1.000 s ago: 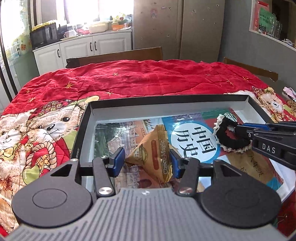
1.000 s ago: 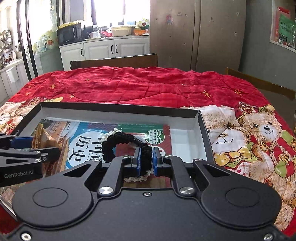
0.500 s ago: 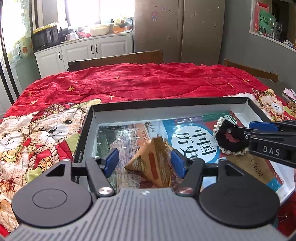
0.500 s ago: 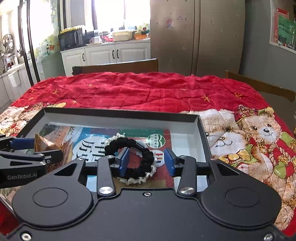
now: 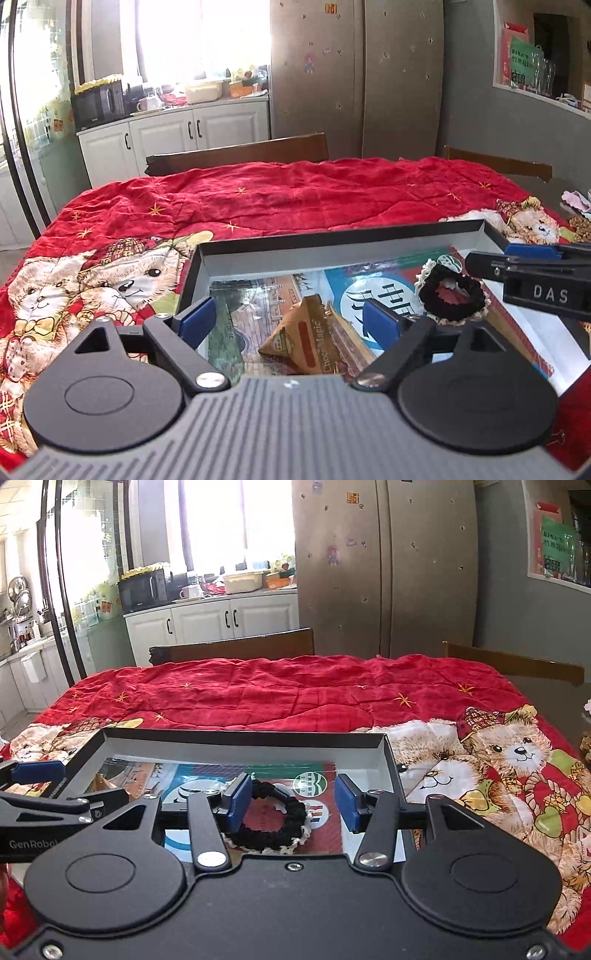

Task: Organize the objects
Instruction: 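Lower the black scrunchie into the box while the left tool lowers the packet, then open both tools to release the scrunchie and packet inside the box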

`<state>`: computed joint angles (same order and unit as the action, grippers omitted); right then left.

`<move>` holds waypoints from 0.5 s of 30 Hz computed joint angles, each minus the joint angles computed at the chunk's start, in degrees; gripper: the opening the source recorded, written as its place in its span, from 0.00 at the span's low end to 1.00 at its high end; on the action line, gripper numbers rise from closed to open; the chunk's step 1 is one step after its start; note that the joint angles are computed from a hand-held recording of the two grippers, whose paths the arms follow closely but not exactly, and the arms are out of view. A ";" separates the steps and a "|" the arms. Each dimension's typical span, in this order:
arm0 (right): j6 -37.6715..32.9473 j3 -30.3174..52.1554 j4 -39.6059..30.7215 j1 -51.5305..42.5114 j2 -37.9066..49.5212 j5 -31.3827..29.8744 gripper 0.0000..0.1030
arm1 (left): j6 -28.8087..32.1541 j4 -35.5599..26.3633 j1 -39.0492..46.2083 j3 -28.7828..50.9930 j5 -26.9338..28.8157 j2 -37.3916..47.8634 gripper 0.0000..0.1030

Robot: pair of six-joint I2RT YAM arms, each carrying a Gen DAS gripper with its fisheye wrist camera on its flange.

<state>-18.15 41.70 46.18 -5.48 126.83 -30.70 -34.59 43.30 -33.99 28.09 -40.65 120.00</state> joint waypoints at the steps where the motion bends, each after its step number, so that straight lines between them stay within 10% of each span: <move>1: -0.19 -0.42 0.11 -0.07 -0.32 -0.23 0.47 | -0.02 0.15 -0.23 -0.39 -0.28 -0.38 0.90; 15: -2.55 -8.27 2.13 -2.71 -7.71 -5.97 0.49 | -4.12 -0.40 -5.60 -7.20 -6.69 -7.35 0.93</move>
